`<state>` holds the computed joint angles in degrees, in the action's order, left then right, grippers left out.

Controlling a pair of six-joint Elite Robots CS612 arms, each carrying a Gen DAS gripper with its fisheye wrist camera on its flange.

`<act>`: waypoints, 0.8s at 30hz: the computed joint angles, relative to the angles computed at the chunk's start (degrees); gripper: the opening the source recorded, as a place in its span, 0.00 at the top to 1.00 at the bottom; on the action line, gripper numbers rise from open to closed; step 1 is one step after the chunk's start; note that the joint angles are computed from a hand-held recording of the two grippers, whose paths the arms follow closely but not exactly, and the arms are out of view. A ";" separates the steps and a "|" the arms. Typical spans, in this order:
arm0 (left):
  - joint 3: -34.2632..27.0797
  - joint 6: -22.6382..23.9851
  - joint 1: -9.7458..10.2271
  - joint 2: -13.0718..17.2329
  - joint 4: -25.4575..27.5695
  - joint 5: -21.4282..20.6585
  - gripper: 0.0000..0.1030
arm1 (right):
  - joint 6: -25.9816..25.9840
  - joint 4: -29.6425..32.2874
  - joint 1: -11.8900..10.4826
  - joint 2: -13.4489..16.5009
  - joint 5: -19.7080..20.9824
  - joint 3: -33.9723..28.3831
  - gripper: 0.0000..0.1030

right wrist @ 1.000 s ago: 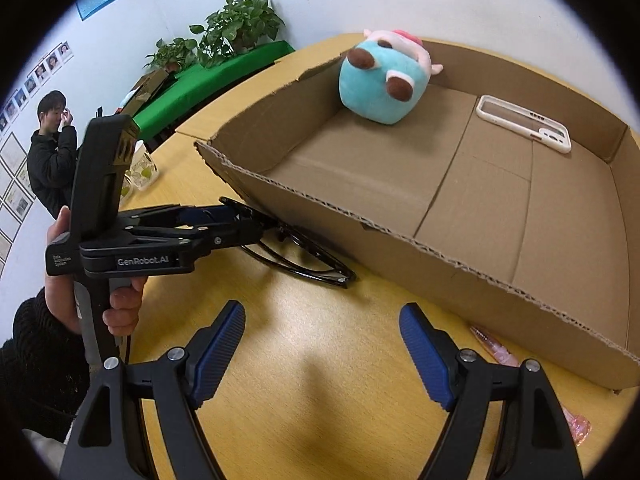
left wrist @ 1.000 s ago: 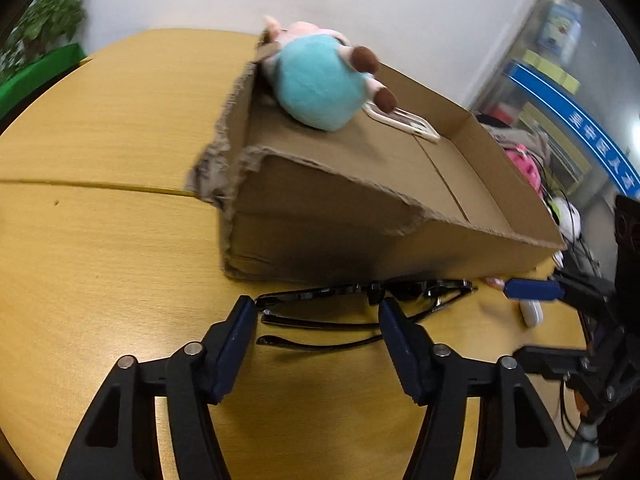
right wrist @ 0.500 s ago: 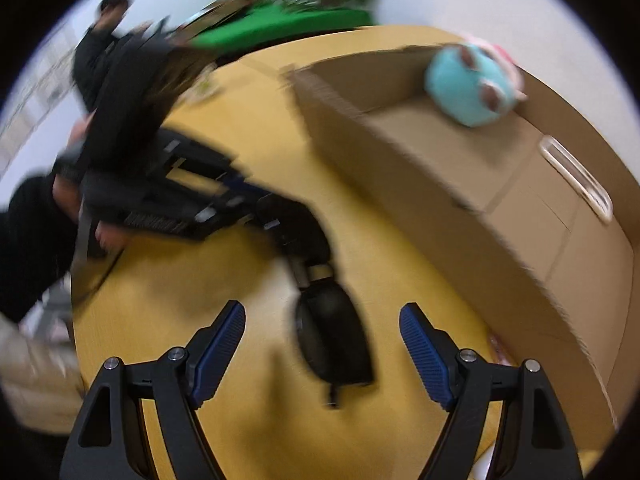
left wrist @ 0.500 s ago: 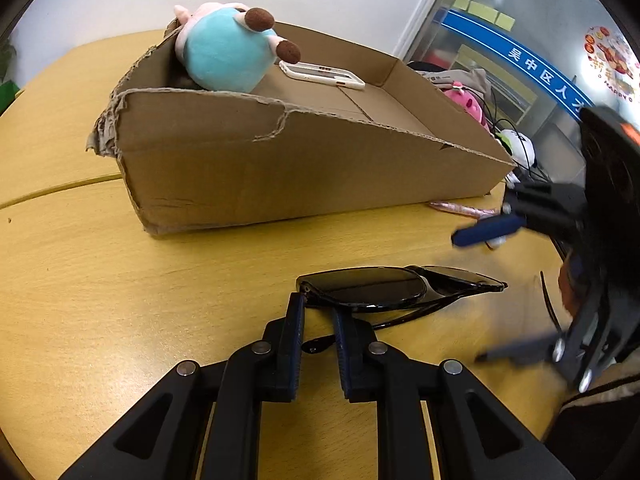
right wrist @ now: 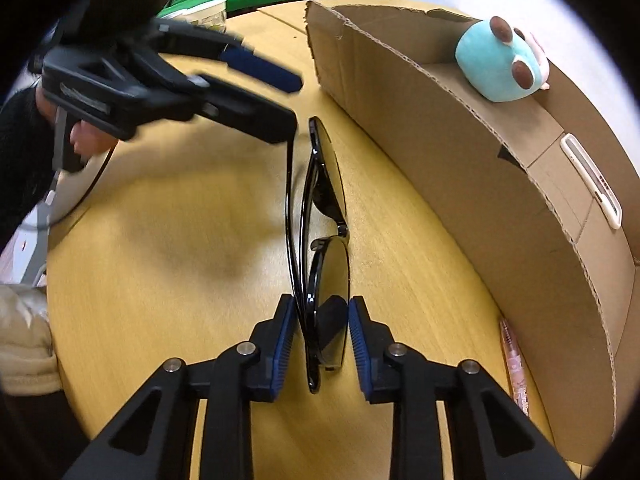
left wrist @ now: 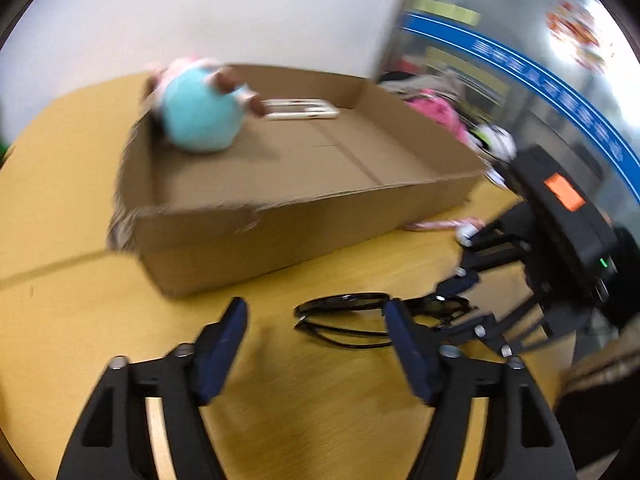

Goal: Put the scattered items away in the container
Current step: 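Grasp the black sunglasses with the left gripper and lift them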

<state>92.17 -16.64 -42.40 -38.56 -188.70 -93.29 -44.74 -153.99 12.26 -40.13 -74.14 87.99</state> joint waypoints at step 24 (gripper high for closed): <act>-7.64 43.34 -1.72 0.61 24.07 -10.88 0.72 | -27.88 12.83 -2.90 -2.68 -3.02 0.54 0.78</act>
<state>84.53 26.70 -44.12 -37.95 -164.62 -104.16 -72.62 -141.16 9.36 -42.80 -77.16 88.52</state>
